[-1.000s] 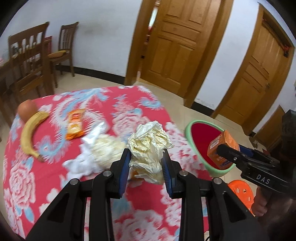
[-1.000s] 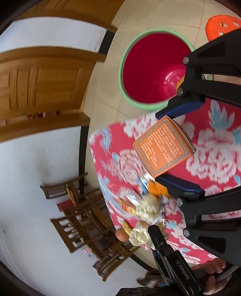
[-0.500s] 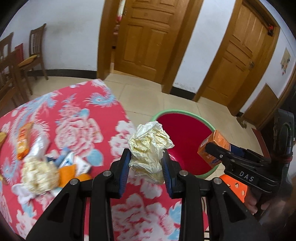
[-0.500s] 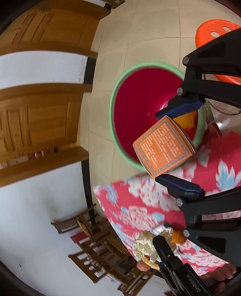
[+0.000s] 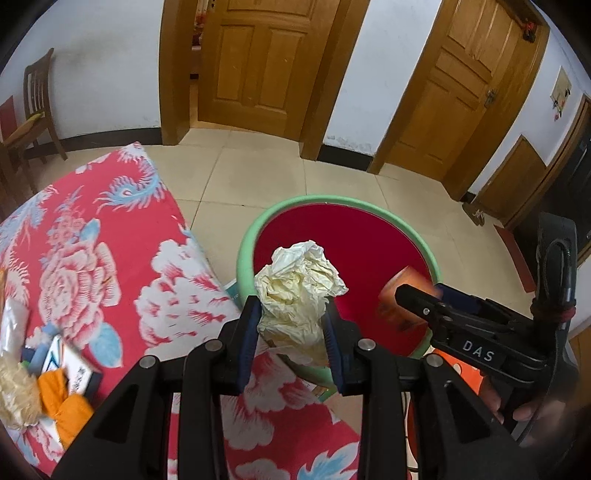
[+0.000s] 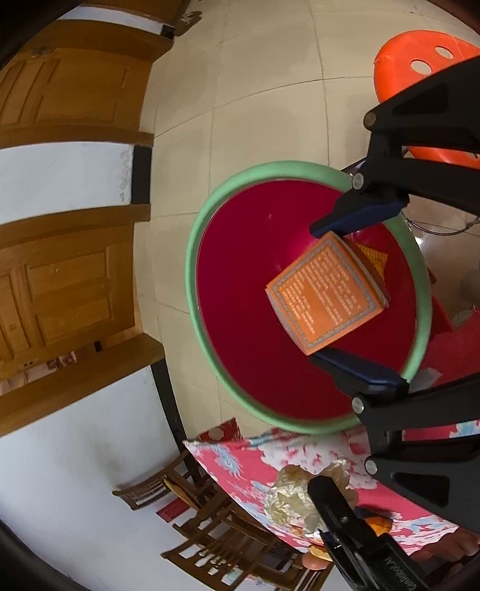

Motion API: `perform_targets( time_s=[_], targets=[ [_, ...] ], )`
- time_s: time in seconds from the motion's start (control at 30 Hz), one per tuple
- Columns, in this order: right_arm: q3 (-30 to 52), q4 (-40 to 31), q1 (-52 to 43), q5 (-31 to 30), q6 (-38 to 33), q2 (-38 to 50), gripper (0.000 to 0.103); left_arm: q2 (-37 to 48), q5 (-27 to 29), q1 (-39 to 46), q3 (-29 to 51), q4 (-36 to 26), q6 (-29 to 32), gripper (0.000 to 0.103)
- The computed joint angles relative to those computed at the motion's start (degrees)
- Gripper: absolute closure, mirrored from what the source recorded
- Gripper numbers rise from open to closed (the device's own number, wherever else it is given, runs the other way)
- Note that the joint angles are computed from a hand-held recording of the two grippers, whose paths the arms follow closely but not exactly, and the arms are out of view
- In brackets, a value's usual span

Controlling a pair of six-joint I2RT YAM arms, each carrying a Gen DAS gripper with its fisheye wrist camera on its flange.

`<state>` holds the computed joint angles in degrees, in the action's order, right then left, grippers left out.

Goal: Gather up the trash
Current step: 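Open both tools to drop the paper and box into the bin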

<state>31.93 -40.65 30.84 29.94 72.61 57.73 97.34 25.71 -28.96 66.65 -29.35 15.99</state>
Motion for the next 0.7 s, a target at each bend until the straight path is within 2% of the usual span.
perform_targets(
  time_s=[0.13,0.37,0.53,0.7],
  targets=[
    [-2.21,0.57,-1.83,-0.49,-1.34,-3.21,0.032,1.35,-1.06,-1.45,0.75,0.19,-0.66,0.070],
    [-3.60,-2.47,-2.36,0.11,-1.01,-8.48,0.032,2.26,-2.56,-4.75,0.96,1.62,-1.51,0.068],
    [-3.62,-4.66,-2.62,0.28,-0.55,-10.57,0.031,2.13,-3.51,-6.73,0.82,2.39,-2.16,0.048],
    [-3.60,-6.66,-1.97,0.43,0.50,-12.01,0.031,1.79,-3.86,-7.04,0.83,2.42,-2.16,0.045]
  ],
)
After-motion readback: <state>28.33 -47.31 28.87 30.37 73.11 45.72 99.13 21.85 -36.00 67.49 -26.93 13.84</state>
